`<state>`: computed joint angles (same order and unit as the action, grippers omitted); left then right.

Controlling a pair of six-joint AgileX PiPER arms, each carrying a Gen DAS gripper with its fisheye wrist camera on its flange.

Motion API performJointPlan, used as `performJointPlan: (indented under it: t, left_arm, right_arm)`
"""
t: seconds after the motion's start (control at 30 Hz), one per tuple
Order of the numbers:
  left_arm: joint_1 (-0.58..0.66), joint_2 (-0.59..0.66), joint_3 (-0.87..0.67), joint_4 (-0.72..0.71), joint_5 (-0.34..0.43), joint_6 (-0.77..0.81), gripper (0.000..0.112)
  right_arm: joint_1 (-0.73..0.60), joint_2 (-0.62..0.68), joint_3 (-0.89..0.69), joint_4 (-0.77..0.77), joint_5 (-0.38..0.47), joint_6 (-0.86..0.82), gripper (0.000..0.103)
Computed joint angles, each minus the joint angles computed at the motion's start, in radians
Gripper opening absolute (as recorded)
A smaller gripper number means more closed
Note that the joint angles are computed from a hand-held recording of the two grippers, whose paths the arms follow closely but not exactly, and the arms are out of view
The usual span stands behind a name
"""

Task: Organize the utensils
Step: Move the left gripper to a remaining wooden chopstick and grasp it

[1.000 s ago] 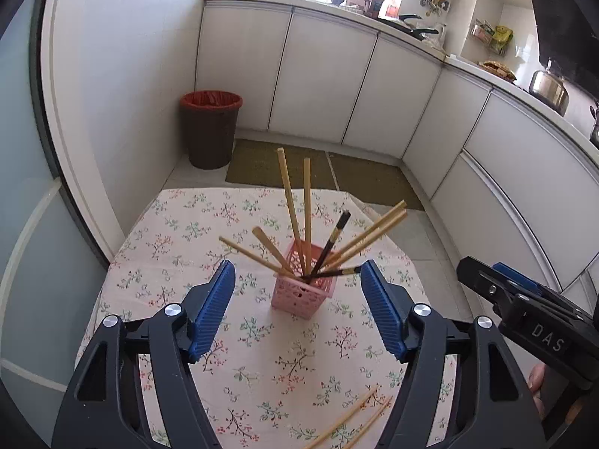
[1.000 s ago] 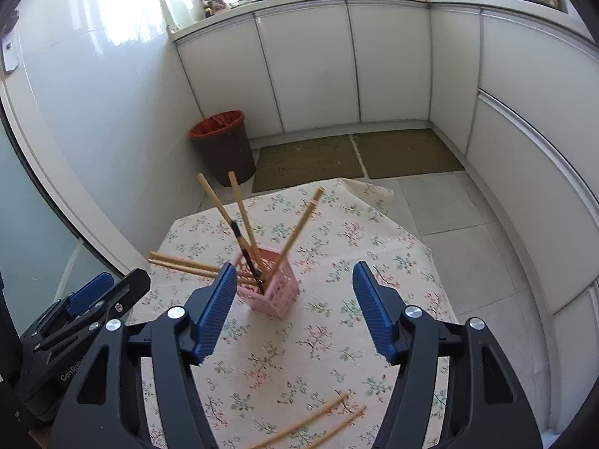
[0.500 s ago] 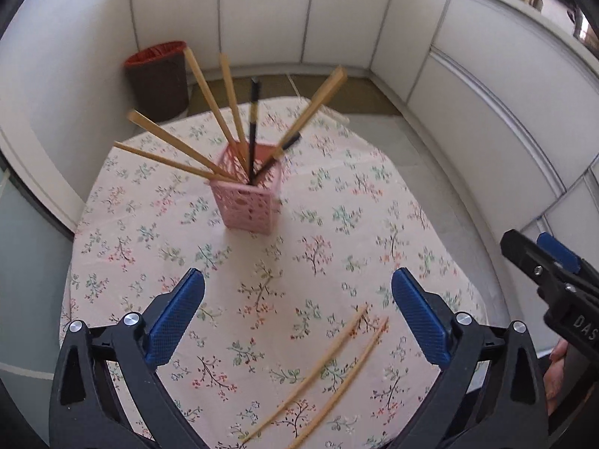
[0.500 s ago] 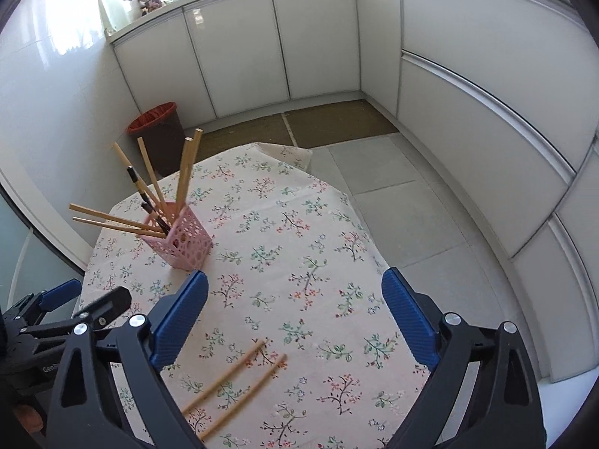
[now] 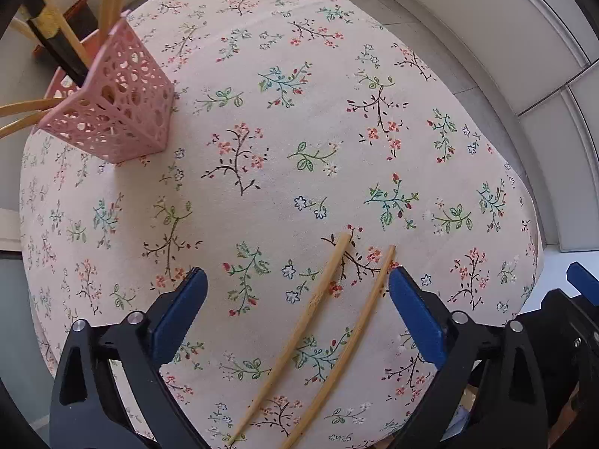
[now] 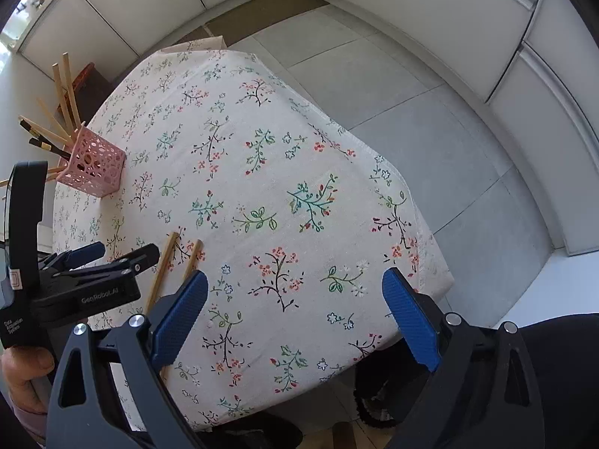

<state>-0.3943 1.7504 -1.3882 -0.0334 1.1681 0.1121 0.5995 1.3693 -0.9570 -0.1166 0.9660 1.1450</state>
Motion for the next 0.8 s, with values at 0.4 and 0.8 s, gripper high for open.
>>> performJointPlan:
  t: [0.4,0.8]
  left_arm:
    - [0.027,0.055,0.036,-0.056,-0.04,0.059,0.011]
    - [0.137,-0.164,0.088,-0.091,-0.05,0.128,0.007]
  right_arm:
    - [-0.03,0.059,-0.015,0.1,-0.014,-0.079,0.092]
    - [-0.009,0.301,-0.197,0.184,-0.036,-0.127,0.092]
